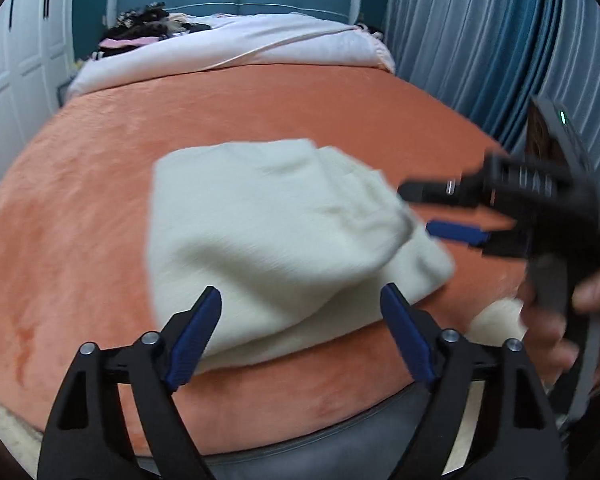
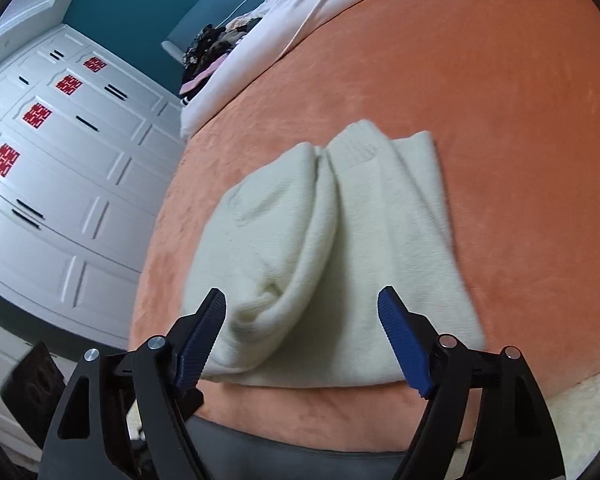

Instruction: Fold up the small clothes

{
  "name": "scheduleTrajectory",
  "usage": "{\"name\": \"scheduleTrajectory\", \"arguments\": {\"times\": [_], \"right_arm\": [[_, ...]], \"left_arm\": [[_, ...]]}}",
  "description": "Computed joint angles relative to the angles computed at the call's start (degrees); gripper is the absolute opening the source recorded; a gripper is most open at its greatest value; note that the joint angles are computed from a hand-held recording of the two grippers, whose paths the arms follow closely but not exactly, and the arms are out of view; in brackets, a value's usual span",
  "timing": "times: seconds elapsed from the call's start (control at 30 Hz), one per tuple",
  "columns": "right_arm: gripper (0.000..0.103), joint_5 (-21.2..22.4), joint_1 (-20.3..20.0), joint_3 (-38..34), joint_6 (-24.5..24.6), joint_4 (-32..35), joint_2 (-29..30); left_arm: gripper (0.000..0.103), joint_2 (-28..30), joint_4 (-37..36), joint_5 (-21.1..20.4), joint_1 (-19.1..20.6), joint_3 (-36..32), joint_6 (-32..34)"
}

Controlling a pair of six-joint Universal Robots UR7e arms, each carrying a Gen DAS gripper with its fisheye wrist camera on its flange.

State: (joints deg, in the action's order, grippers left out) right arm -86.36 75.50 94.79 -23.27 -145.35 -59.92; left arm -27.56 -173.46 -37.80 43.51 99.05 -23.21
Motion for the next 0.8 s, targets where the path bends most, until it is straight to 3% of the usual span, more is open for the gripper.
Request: {"name": "scheduleTrajectory", "arguments": {"times": [0.07, 0.2, 0.23, 0.27, 0.3, 0.37, 0.4, 0.47, 0.53, 0.63, 0.67, 0.8], "right_arm": [[0.078, -1.28, 1.18, -2.06, 0.73, 2.6, 2.32], [0.076, -3.92, 3.75, -4.7, 2.51, 3.64, 6.32], [0.063, -6.13, 4.89, -4.81, 2.25, 2.35, 6.92], [0.028, -8.41, 6.19, -5.16, 0.49, 1.01, 7.43], [0.024, -8.29, 6.94, -5.06, -0.96, 0.16, 7.02], [0.021, -1.64, 7.16, -3.22, -3.08, -2.68, 3.88], [0.021, 1.11, 7.14, -2.32, -3.91, -3.49, 2.07], [0.021, 2.29, 6.85, 0.48, -5.39, -8.02, -0.99], [0.021, 0.78, 4.8, 2.3, -4.76, -11.38, -2.4], [0.021, -10.65, 1.32, 0.04, -2.05, -10.38, 1.43], [0.022, -12.46, -0.31, -0.7, -1.56, -8.29, 2.99], [0.026, -9.34, -1.11, 0.97, -1.17, -9.47, 1.83]], "left_arm": [[0.081, -0.36, 6.59, 2.23, 0.21, 0.31, -4.42], [0.08, -1.39, 11.15, 3.54, 1.82, 1.77, -9.93], [0.079, -1.41, 11.87, 3.78, 2.38, 1.58, -10.85], [0.067, -1.6, 12.12, 3.4, 2.99, 1.5, -11.44], [0.05, -2.11, 11.86, 2.13, 3.62, 1.67, -11.65], [0.027, -4.05, 10.3, -1.3, 4.22, 3.15, -12.35], [0.024, -4.56, 9.14, -1.62, 4.17, 3.55, -12.28], [0.02, -4.85, 5.93, -2.65, 3.65, 3.75, -9.75], [0.02, -4.31, 6.64, -3.37, 3.47, 2.53, -8.26], [0.02, -2.17, 10.17, -3.83, 4.01, 0.06, -8.9], [0.02, -1.56, 11.54, -4.31, 4.37, -0.74, -9.3], [0.024, -1.31, 14.14, -4.36, 4.87, -1.36, -11.17]]}}
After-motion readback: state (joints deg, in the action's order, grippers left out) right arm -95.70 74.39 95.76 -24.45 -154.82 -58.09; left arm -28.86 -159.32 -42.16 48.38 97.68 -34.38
